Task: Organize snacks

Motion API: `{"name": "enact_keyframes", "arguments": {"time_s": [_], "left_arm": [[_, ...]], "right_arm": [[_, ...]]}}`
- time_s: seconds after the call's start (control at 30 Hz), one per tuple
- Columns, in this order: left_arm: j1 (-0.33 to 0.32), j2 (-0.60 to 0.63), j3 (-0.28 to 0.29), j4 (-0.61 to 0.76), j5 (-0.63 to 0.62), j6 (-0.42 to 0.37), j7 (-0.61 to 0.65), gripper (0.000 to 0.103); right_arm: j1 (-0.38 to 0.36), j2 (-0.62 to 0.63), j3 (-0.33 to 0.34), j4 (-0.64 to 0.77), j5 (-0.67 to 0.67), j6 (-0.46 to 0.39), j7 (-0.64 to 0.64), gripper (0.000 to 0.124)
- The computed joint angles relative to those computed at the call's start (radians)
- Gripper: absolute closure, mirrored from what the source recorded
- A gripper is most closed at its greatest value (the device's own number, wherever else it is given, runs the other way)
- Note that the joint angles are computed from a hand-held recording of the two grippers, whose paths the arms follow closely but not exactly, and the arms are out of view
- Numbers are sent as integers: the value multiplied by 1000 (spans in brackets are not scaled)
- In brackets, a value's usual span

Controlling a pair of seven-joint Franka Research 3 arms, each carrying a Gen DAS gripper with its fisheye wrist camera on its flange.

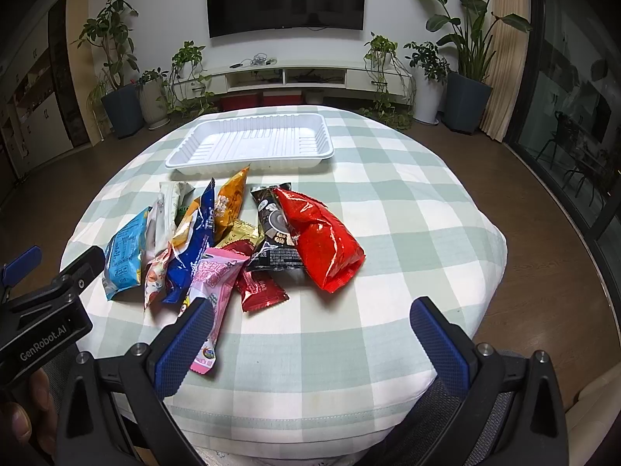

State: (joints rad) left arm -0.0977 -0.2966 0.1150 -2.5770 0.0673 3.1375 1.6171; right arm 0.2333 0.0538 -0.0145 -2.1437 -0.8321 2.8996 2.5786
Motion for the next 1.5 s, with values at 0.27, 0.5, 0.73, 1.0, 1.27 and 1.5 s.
{"name": "enact_keyframes", "arguments": {"time_s": [0.27,0.5,0.73,1.0,1.27,1.5], "left_arm": [[-3,0,3,2,-3,-2,4,0],[3,-3,-6,-10,1,4,-2,0],[4,-7,-6,-17,8,3,-11,0],[-8,-4,6,-10,-1,-5,3,0],[-35,0,31,-5,-27,-12,32,0],[-95,9,94,4,-101,-26,107,0]], "right_arm": [[1,0,0,1,6,-3,-6,21],[2,0,1,2,8,-5,-8,21],[2,1,0,2,9,-6,-9,21],[3,2,-2,-1,-5,-3,3,21],[3,2,-1,-1,3,-3,-4,21],[2,3,-3,-4,-1,1,2,21]]}}
